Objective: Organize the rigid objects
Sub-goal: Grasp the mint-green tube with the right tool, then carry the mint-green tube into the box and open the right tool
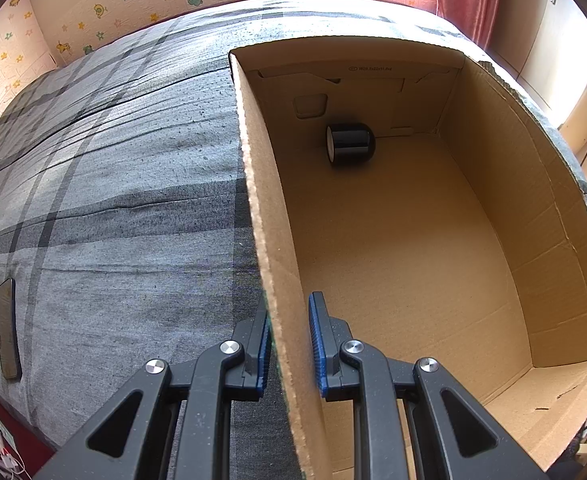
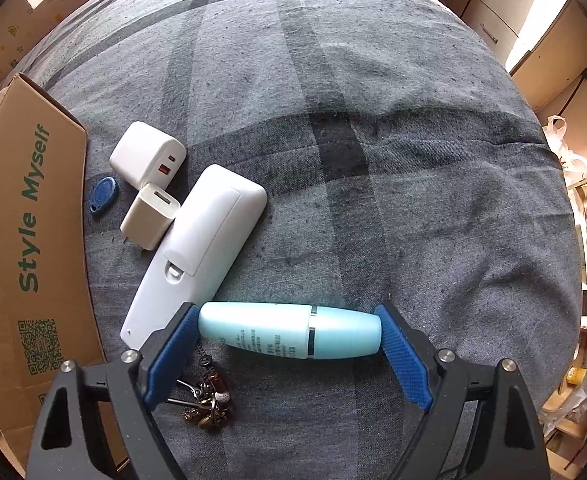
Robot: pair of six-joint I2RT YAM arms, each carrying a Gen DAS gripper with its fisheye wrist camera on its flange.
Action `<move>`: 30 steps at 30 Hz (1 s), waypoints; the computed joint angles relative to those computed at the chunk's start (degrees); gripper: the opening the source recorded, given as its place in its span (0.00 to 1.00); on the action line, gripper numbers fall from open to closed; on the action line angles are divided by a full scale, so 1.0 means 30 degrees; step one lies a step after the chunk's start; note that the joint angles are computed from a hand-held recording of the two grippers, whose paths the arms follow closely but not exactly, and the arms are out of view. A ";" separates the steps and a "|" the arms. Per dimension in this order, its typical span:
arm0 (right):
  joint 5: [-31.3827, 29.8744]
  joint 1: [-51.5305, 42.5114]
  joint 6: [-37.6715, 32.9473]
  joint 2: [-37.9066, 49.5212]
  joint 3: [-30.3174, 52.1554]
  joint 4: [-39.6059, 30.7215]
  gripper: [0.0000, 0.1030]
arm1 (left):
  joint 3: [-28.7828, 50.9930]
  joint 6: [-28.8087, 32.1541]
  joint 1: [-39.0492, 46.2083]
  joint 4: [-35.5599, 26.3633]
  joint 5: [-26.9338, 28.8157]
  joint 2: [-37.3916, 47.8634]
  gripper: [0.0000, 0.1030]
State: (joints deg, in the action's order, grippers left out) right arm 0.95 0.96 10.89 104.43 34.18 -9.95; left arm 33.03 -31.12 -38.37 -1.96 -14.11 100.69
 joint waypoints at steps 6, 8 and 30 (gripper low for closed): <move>0.0616 0.1008 0.0258 -0.2010 0.0369 -0.1609 0.88 | 0.0000 -0.0053 -0.0029 -0.0024 0.0009 -0.0017 0.19; 0.0765 0.1313 0.0284 -0.2698 0.0505 -0.2138 0.88 | -0.0011 -0.0059 -0.0038 -0.0018 0.0000 -0.0018 0.19; 0.1340 0.5841 0.1226 -0.5447 0.4509 -0.6259 0.88 | -0.0026 -0.0061 -0.0021 -0.0116 0.0044 -0.0107 0.19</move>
State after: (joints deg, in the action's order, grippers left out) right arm 4.97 18.49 14.56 88.09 47.71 -28.72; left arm 32.95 -31.30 -38.43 -2.31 -13.98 100.37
